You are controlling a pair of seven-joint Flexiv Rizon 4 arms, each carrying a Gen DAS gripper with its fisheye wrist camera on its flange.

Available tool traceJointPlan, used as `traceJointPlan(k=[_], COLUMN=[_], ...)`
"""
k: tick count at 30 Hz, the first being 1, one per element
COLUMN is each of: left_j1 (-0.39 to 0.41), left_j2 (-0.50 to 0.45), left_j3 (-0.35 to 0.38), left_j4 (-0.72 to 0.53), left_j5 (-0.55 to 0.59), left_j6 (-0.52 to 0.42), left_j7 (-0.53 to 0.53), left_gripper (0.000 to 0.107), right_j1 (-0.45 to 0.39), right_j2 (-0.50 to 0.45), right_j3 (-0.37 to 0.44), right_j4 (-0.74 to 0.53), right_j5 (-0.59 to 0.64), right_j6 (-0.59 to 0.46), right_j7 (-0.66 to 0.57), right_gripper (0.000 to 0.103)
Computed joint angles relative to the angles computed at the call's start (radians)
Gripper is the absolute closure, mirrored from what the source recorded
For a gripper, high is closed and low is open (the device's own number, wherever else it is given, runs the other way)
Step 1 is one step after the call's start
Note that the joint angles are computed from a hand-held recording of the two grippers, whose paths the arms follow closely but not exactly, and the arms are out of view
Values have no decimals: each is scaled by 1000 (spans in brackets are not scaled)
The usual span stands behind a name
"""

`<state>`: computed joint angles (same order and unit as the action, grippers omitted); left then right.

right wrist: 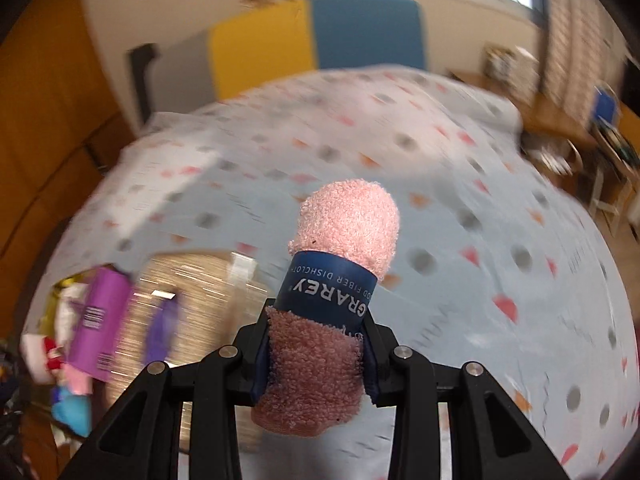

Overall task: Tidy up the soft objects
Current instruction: 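Carry the pink towel roll into the gold tray with the right gripper and release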

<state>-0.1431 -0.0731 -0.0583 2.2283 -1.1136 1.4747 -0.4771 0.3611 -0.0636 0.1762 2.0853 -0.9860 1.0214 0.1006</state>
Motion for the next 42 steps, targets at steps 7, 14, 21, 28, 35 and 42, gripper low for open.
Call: traceJointPlan(k=[7, 14, 21, 28, 35, 42], left_j1=[20, 103, 176, 177, 176, 155], left_j2=[-11, -46, -49, -44, -45, -14], left_j3=[11, 42, 44, 9, 35, -34], left_j4=[-14, -34, -25, -13, -9, 17], left_j5=[-45, 52, 216, 172, 328, 136], left_j6=[20, 64, 40, 74, 74, 133], left_j7=[6, -140, -269, -219, -339, -208], left_gripper=[9, 9, 8, 4, 4, 4], right_j1=[112, 257, 335, 387, 456, 608], right_j2=[-169, -429, -704, -782, -659, -477], right_j3=[-4, 30, 66, -2, -150, -361], right_j4=[-266, -596, -914, -993, -801, -538], right_j5=[-9, 180, 410, 537, 507, 152], right_j6=[77, 79, -34, -78, 83, 38], right_j7=[-203, -561, -778, -788, -665, -263], right_gripper=[67, 67, 65, 50, 31, 31])
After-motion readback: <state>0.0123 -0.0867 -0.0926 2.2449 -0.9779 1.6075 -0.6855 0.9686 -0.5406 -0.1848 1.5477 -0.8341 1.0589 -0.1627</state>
